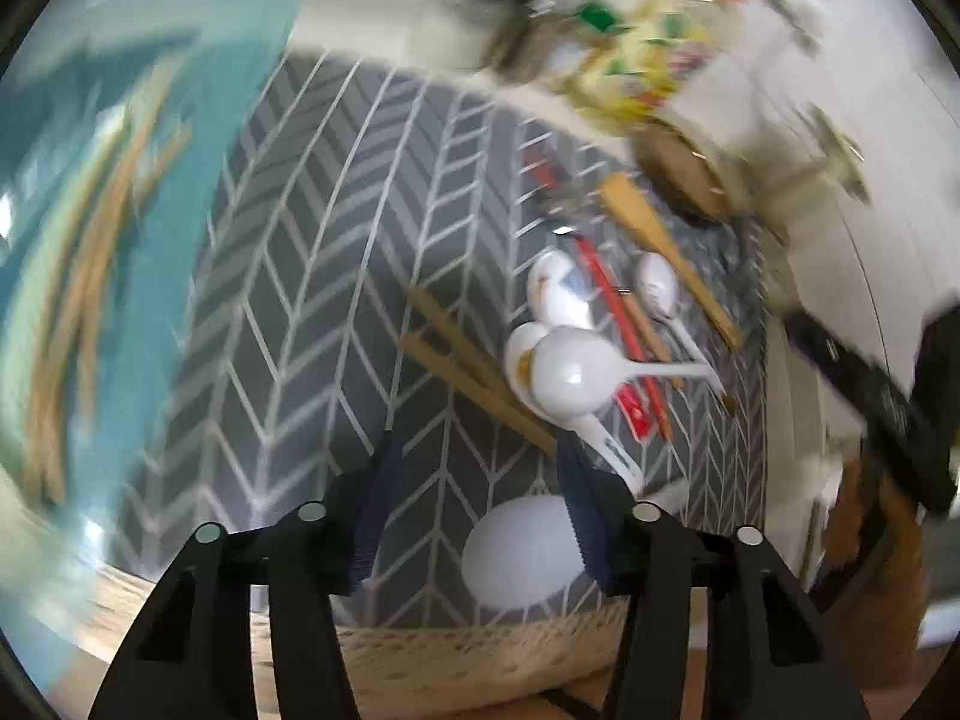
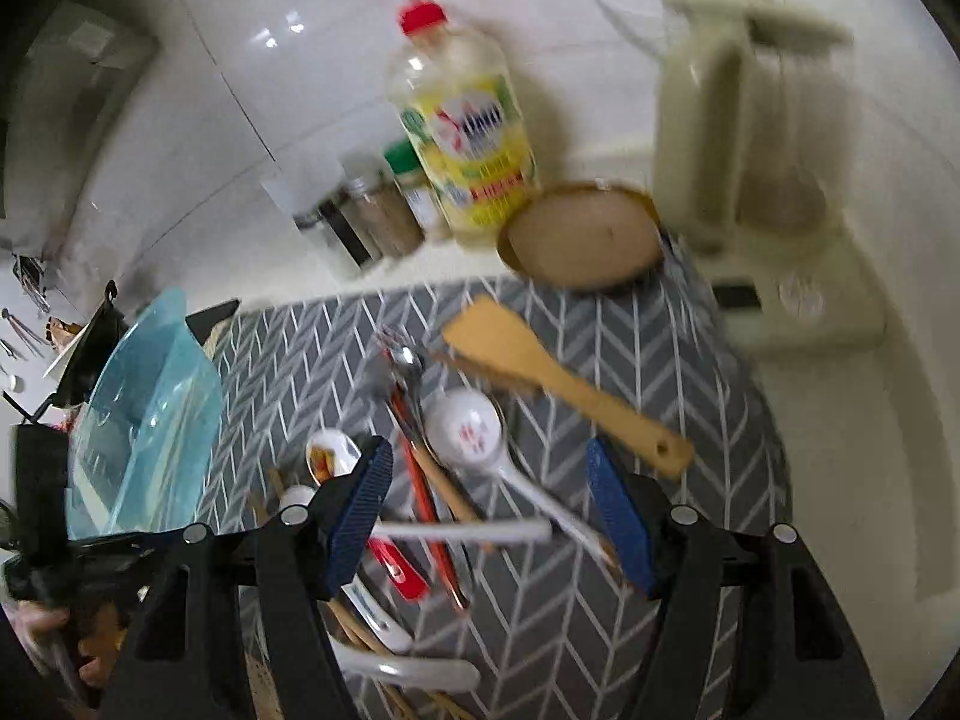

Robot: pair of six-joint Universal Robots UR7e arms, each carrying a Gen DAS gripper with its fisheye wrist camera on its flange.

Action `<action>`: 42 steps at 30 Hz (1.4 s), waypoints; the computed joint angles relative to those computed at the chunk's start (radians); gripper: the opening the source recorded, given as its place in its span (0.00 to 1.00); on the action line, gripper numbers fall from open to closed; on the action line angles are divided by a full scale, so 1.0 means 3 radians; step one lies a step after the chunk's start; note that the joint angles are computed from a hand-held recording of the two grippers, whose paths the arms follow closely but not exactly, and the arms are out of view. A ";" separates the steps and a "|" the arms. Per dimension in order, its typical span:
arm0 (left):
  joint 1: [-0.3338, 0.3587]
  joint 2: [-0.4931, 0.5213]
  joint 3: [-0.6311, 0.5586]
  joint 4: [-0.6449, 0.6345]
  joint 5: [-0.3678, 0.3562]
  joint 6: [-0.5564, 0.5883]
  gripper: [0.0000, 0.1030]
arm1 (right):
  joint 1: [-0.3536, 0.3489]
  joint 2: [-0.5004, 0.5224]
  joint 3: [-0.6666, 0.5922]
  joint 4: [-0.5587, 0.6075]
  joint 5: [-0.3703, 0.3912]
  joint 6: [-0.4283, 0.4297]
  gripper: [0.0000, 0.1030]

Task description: Organize utensils

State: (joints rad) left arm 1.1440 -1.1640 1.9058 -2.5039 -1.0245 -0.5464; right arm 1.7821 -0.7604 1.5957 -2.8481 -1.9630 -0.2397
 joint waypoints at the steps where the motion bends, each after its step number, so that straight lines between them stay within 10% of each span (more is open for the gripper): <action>1: 0.0028 0.0036 0.0002 -0.0032 0.0001 -0.0098 0.51 | -0.0035 -0.0026 0.0033 0.0019 0.0026 -0.0008 0.63; 11: 0.0157 0.0396 -0.0139 -0.0469 -0.0068 -0.0244 0.12 | -0.0132 -0.0084 0.0125 0.0083 0.0113 -0.0192 0.63; 19: 0.0020 0.0510 -0.0377 -0.0502 0.0121 0.0219 0.10 | -0.0238 -0.0126 0.0250 -0.0077 0.0011 -0.0268 0.63; 24: -0.0052 0.0404 -0.0360 -0.0444 0.0221 0.0317 0.10 | -0.0274 -0.0065 0.0320 -0.0030 0.0244 -0.0699 0.34; 33: -0.0120 0.0146 -0.0244 -0.0447 0.0409 0.0285 0.09 | -0.0128 0.0021 0.0368 0.0561 0.0930 -0.1245 0.30; 42: -0.0209 -0.0062 -0.0133 -0.0435 0.0461 0.0356 0.09 | 0.0018 0.0308 0.0254 0.0479 0.0571 -0.1412 0.19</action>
State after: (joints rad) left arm 1.0812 -1.1825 1.8659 -2.6342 -0.8860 -0.4395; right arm 1.7874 -0.6681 1.6720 -2.7045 -1.7918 -0.6633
